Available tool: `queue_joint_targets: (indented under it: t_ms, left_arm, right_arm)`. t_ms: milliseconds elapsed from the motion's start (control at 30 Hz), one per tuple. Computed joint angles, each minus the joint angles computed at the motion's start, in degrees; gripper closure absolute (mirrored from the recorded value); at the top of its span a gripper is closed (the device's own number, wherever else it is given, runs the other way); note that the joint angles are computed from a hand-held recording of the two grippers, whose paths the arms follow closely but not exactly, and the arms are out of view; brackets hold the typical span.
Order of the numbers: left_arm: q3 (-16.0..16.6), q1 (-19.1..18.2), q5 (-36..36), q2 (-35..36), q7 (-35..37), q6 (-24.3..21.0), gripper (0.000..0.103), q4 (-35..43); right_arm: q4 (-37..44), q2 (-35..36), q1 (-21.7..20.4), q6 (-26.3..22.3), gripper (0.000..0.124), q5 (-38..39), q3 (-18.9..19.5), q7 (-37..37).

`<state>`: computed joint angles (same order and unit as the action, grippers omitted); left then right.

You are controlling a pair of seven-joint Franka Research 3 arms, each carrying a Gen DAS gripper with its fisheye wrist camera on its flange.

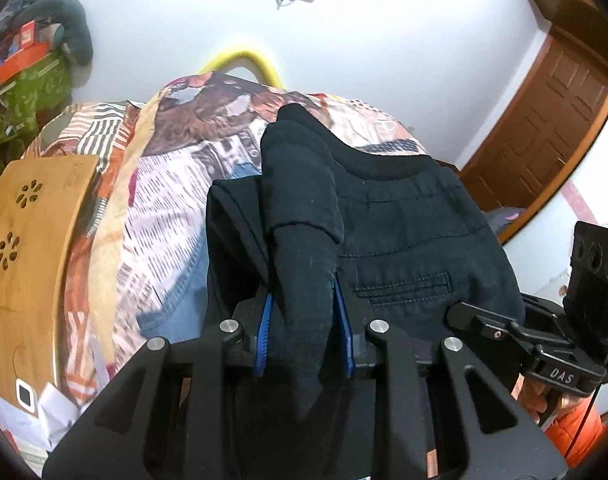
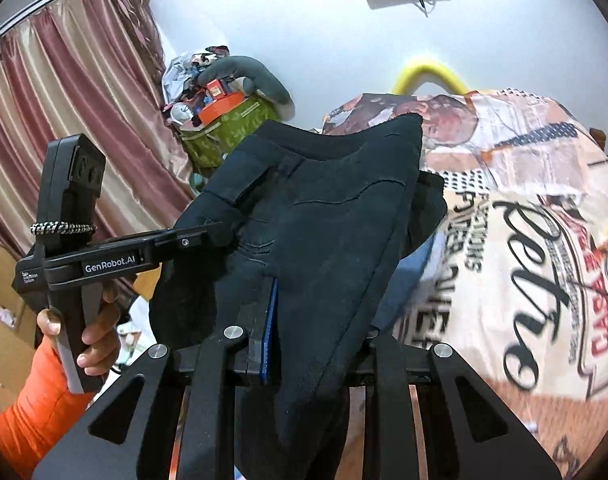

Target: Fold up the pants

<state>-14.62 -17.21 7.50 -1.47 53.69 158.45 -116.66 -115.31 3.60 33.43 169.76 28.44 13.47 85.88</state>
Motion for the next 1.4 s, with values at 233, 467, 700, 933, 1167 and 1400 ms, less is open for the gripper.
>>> queue_joint_targets:
  t_ms: [233, 467, 700, 933, 1167, 1400]
  left_arm:
    - [1.2, 1.5, 3.8, 8.2, 0.0, -1.7, 0.076, 6.1]
    - [1.8, 2.6, 4.0, 18.5, -0.2, -3.8, 0.076, 12.6]
    - [2.8, 2.5, 4.1, 24.0, -2.9, -2.6, 0.071, 14.2]
    - [4.6, 1.1, 9.3, 19.5, -9.3, -2.5, 0.063, 9.9]
    - [4.2, -0.1, 18.0, 9.1, -15.7, -6.6, 0.063, 3.9]
    - [-0.5, -1.1, 26.5, -3.8, -20.1, -12.4, 0.061, -0.8]
  right_arm:
    - [8.5, 9.0, 1.0, -1.7, 0.105, -9.3, -2.3, 7.3]
    - [15.1, 17.7, 1.1, -3.1, 0.105, -11.7, -3.1, 10.0]
    - [18.8, 22.4, 2.3, -9.8, 0.103, -17.0, -6.0, 13.5]
    - [17.3, 19.1, 5.5, -15.7, 0.098, -26.3, -9.8, 19.8]
    - [10.3, 11.1, 4.6, -14.6, 0.097, -31.6, -8.5, 26.1]
    - [-0.3, -2.8, 2.2, -5.1, 0.097, -35.2, -5.1, 30.4]
